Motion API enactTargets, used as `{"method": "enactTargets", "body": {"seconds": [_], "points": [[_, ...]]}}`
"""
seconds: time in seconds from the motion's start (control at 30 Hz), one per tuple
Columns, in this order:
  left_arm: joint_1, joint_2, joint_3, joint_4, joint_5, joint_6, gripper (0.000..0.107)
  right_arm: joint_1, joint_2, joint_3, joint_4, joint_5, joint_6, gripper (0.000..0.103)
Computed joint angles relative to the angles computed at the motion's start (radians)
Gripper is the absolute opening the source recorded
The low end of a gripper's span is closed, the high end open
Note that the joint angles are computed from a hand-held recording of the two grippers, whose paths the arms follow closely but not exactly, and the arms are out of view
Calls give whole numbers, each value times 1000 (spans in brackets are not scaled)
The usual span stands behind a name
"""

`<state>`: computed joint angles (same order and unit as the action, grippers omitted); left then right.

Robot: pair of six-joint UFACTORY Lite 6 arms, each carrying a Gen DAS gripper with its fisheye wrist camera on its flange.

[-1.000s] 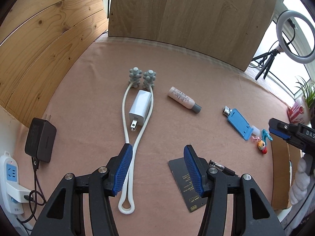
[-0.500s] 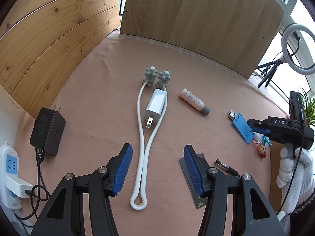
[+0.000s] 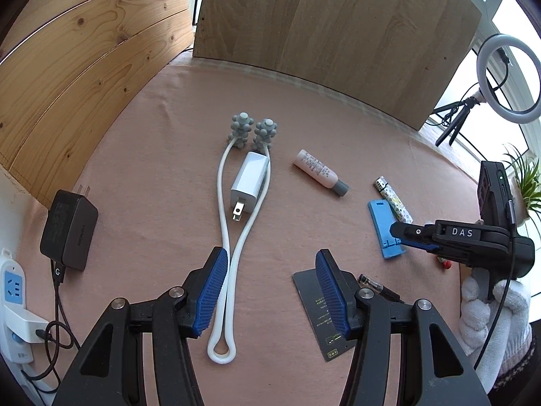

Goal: Organize objects
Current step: 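Grasp the blue phone stand with the left gripper while the right gripper grasps the patterned lighter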

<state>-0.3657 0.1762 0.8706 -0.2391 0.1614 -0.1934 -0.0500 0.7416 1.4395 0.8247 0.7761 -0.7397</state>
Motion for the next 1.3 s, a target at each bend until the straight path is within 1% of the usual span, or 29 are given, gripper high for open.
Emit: {"method": "enactTargets", "body": {"seconds": [0.07,0.17,0.27,0.33,0.43,0.47,0.6,0.63,0.7,0.83,0.93,1.0,1.13,1.3], "points": [[0,-2,-2,6,1,-7,58,29,-15,-19,6,-29,-9,29],[5,0,-2,-13,-1,12,58,48,1,-16,52,5,-27,29],[6,14,8,-14,-1,12,58,90,-20,-45,67,-31,-46,29],[0,29,21,-30,3,29,58,107,-17,-42,76,-33,-44,29],[-23,58,58,52,11,-36,58,84,-21,-36,91,1,-59,29],[-32,75,78,81,16,-58,58,72,-38,-44,91,-7,-66,29],[-77,181,214,136,60,-65,60,25,-96,-49,47,-71,-82,30],[-93,213,255,155,70,-69,62,20,-93,-31,18,-82,-67,32],[-123,287,353,166,104,-46,62,5,-73,9,-30,-92,-39,35],[-182,452,572,163,191,13,63,-2,6,114,-111,-84,15,35],[-217,560,711,213,246,-9,63,4,76,202,-147,-39,40,35],[-225,612,781,228,273,-12,63,18,92,224,-157,-32,38,35],[-226,684,872,238,310,-17,63,53,100,237,-189,-50,40,35],[-223,725,912,212,328,28,63,76,143,290,-227,-48,63,35]]}}
